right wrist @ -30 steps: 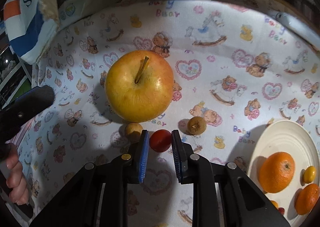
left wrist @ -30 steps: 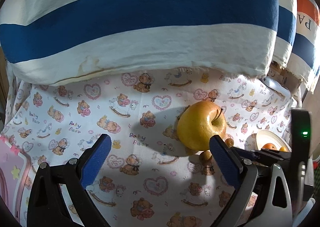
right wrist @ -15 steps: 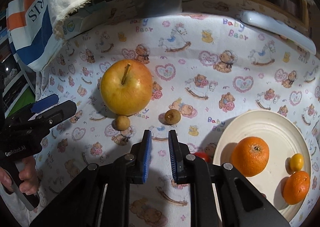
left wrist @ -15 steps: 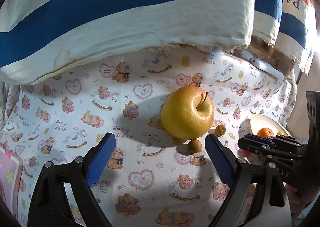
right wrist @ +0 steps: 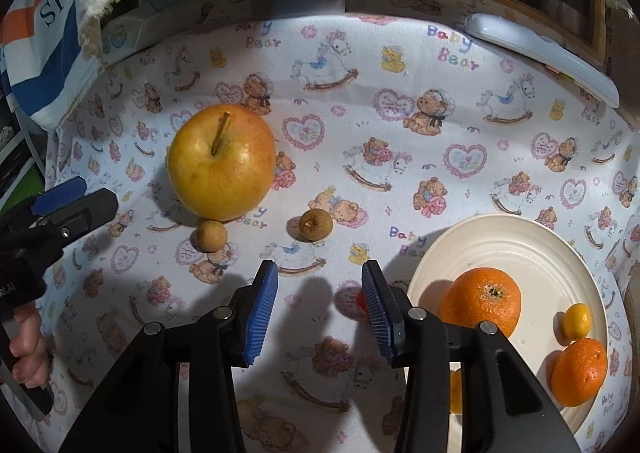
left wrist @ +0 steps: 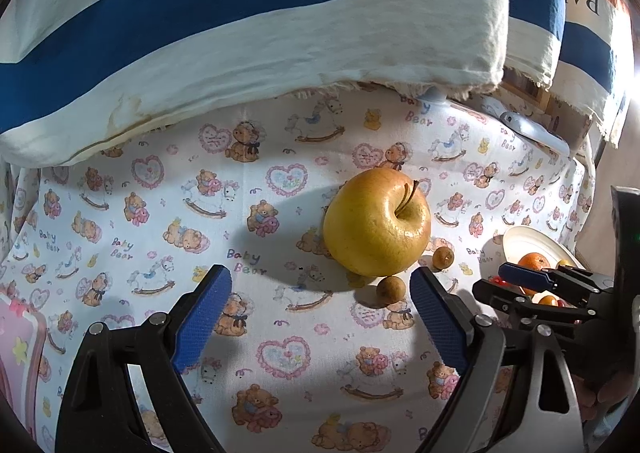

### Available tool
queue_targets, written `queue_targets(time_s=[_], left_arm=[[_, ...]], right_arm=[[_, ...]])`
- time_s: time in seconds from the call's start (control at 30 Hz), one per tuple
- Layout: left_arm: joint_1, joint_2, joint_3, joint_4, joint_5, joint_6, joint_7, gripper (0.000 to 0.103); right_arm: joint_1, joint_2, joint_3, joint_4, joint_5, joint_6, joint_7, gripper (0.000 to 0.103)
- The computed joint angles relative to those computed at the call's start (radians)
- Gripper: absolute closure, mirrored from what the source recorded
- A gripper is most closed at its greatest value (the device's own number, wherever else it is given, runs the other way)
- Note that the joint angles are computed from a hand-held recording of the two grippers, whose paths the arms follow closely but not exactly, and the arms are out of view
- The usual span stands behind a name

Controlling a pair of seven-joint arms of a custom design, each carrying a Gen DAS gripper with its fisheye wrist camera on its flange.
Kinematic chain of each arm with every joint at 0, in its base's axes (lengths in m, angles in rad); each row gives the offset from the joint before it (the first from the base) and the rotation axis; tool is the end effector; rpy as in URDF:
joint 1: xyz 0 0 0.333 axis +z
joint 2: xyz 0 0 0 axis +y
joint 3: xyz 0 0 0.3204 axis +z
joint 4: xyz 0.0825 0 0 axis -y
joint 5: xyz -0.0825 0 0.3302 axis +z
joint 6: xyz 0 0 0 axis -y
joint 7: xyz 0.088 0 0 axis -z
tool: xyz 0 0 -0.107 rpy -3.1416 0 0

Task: Organize fruits
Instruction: 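Carry the red cherry tomato in the right gripper toward the plate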

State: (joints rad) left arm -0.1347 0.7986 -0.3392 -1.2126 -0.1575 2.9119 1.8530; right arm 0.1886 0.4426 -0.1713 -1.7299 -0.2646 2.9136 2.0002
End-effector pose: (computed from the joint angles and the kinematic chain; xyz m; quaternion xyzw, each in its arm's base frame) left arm 0.7172 -0.2418 0.4495 -0.4891 0.7386 -0.4285 0.1778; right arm 0.6648 0.0470 0.4493 -0.6112 0.6979 -0.2801 0.2470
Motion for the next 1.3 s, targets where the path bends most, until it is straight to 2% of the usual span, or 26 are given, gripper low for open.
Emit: queue_targets(time_s=[0.17, 0.27, 0.57, 0.83, 1.1, 1.3], left_arm=[[0.000, 0.000, -0.003, -0.003, 0.005, 0.005, 0.007, 0.013], [0.000, -0.001, -0.003, -0.005, 0.004, 0.006, 0.006, 0.013], [0.002, -0.001, -0.004, -0.004, 0.001, 0.005, 0.003, 0.013], [0.003, -0.003, -0.004, -0.006, 0.000, 0.006, 0.001, 0.013], [0.006, -0.006, -0.009, -0.011, -0.002, 0.009, 0.005, 0.013], [0.003, -0.007, -0.005, -0.012, -0.001, 0.007, 0.000, 0.013]], right_arm=[[0.032, 0.020, -0.033, 0.039, -0.042, -0.087, 0.036, 0.058], [0.047, 0.025, -0.053, 0.047, -0.088, -0.104, 0.076, 0.058], [0.040, 0.039, -0.051, 0.082, -0.143, -0.123, 0.136, 0.063], [0.047, 0.070, -0.055, 0.147, -0.198, -0.196, 0.154, 0.068], [0.059, 0.163, -0.053, 0.323, -0.255, -0.371, 0.110, 0.072], [0.055, 0.219, -0.049, 0.418, -0.268, -0.438, 0.084, 0.075]])
